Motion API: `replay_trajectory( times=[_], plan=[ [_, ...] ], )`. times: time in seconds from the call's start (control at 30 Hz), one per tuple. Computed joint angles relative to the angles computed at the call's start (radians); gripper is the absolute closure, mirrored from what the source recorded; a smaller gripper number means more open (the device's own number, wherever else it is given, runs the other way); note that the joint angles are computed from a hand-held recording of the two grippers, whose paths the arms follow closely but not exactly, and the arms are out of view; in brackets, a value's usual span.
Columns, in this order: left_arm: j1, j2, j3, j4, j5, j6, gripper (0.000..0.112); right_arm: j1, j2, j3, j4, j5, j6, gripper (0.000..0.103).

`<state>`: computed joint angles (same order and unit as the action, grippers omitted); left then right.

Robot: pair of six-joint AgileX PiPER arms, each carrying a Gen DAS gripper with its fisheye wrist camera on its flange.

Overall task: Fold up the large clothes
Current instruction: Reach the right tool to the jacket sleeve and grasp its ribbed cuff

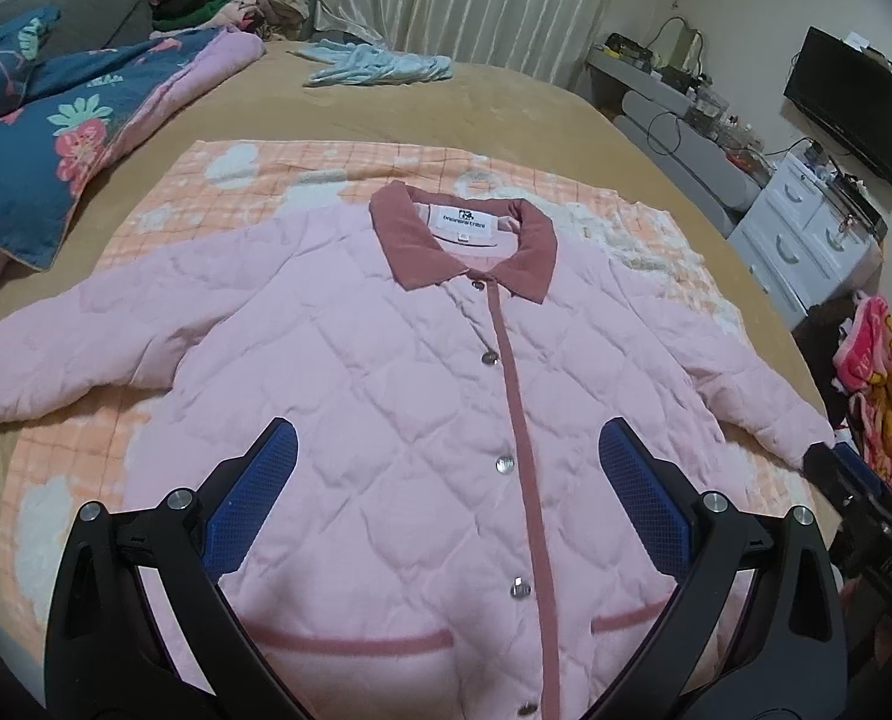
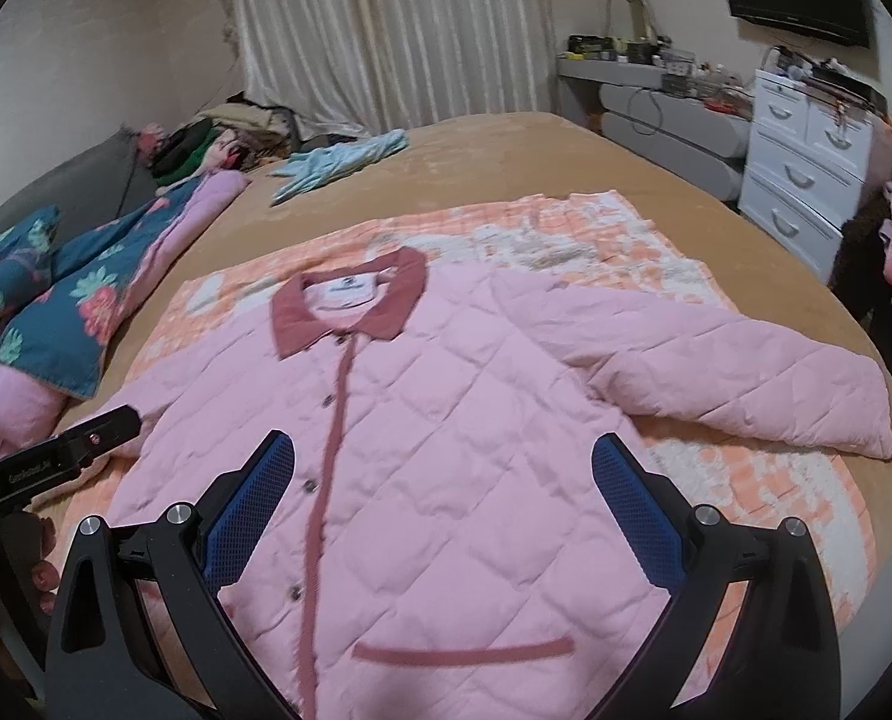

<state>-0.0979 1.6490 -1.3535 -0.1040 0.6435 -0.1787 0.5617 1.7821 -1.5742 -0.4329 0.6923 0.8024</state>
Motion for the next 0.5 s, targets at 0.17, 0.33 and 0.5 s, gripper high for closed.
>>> replay_trajectory(
  times=[0.17,0.33,0.5],
  plan=[
    [0.006,0.097,-0.095,-0.053,0.019,0.041,0.018,-0.078,0.026,-0.012,0.024,-0.024,-0.007,0.004],
    [-0.013,0.196,-0.195,-0.033,0.036,0.032,0.018,-0.166,0.074,-0.037,0.052,-0.022,-0.008,0.004],
    [-0.027,0.287,-0.282,-0.041,0.054,0.033,0.018,-0.259,0.096,-0.006,0.084,-0.059,0.004,0.004]
  ],
)
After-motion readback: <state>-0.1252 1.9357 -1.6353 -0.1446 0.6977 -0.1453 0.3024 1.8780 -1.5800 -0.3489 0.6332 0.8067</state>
